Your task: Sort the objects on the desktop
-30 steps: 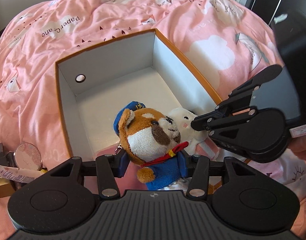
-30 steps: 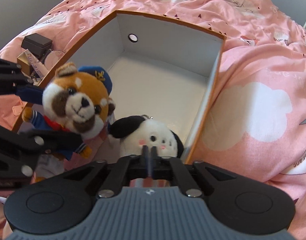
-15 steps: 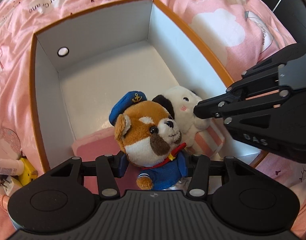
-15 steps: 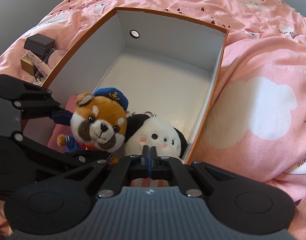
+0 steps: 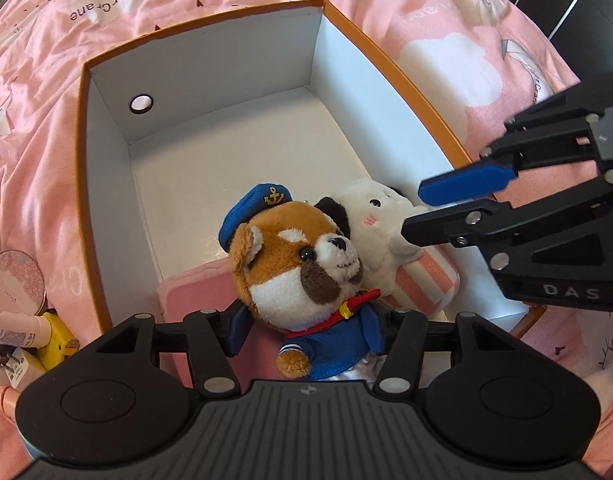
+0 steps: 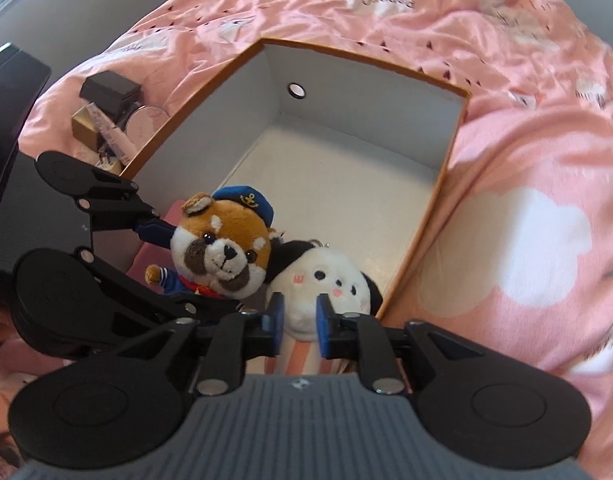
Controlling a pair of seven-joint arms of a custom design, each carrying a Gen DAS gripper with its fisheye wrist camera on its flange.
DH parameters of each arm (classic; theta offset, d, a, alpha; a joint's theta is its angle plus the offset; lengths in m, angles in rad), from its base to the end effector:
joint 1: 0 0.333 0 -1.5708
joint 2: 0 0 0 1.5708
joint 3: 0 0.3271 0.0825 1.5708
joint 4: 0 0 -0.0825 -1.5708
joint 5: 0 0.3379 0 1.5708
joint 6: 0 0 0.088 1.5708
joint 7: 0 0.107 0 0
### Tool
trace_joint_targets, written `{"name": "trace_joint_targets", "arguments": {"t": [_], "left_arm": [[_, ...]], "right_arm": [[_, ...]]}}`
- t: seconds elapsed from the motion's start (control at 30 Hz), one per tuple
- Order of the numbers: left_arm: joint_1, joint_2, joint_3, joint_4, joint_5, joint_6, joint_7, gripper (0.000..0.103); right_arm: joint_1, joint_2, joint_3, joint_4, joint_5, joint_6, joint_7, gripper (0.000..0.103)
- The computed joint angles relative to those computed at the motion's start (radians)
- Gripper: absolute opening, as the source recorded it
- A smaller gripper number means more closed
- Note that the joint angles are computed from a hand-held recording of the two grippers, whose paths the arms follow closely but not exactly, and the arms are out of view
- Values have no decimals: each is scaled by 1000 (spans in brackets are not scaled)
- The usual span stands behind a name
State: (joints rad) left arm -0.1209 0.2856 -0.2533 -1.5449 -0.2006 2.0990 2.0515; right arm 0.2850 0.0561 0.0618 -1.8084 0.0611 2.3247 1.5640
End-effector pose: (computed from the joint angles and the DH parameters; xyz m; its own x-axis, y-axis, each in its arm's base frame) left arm 0.5912 -0.2198 0.5433 -0.6976 -0.7074 0.1136 -0.6949 0.6293 -0.3481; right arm 0.5401 0.1954 0.5794 0.3283 -0.9427 -0.0589 -0.8548 -0.2700 -0.4433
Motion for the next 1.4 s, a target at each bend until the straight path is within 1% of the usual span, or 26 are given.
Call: {"name": "trace_joint_targets", "arguments": {"t": [0.07, 0.1, 0.13, 0.2, 0.27, 0.3, 0.4, 0.5, 0.6, 0.7, 0.77, 0.87, 0.93, 1.0, 1.07, 1.13, 1.2, 1.3, 1.4], "left_arm": [[13, -17, -2, -18, -23, 8, 25, 64], [17, -22, -2, -22, -33, 6, 33, 64], [20, -25, -1, -23, -41, 3, 36, 64], [21, -26, 1, -22, -50, -1, 39, 62], [21, -28, 2, -27, -58, 9, 42, 60], [25, -29, 2, -29, -66, 9, 50, 59], [33, -19, 1, -25, -88, 5, 77, 58], [49, -5, 0, -13, -124, -10, 91, 57], [60, -8, 1, -20, -149, -15, 102, 57], [65, -4, 3, -15, -162, -23, 100, 57], [66, 2, 3, -6, -164, -28, 96, 57], [69, -5, 2, -15, -171, -27, 108, 57], [69, -5, 3, -14, -174, -29, 109, 57], [69, -5, 3, -14, -176, -28, 108, 57], [70, -3, 3, -11, -179, -30, 108, 57], [69, -3, 3, -11, -180, -31, 108, 57], [67, -5, 2, -14, -178, -27, 111, 57], [65, -9, 4, -18, -174, -23, 107, 57], [60, -15, 6, -25, -164, -13, 95, 57]], "right_arm": [[4, 34, 3, 53, -29, -41, -62, 31], [6, 52, 4, 82, -35, -62, -96, 36], [7, 70, 5, 109, -35, -82, -133, 38], [9, 106, 6, 162, -21, -124, -200, 39], [19, 151, 2, 226, -29, -189, -222, 39], [29, 164, 0, 241, -50, -205, -227, 39], [51, 182, -2, 257, -91, -218, -266, 39], [65, 198, -3, 267, -128, -205, -335, 42], [64, 211, 4, 267, -142, -173, -473, 44], [58, 235, 11, 291, -120, -179, -616, 44], [55, 256, 9, 317, -99, -194, -674, 44], [50, 282, 5, 354, -63, -233, -724, 40], [46, 299, 3, 384, -32, -274, -733, 30], [50, 292, -2, 372, -29, -262, -734, 27], [55, 275, -5, 347, -34, -244, -740, 20], [55, 253, -7, 320, -33, -216, -736, 0], [50, 239, -10, 319, -22, -220, -718, 0], [47, 197, -14, 274, -27, -182, -694, 0], [34, 175, -12, 270, -17, -196, -693, 0]]}}
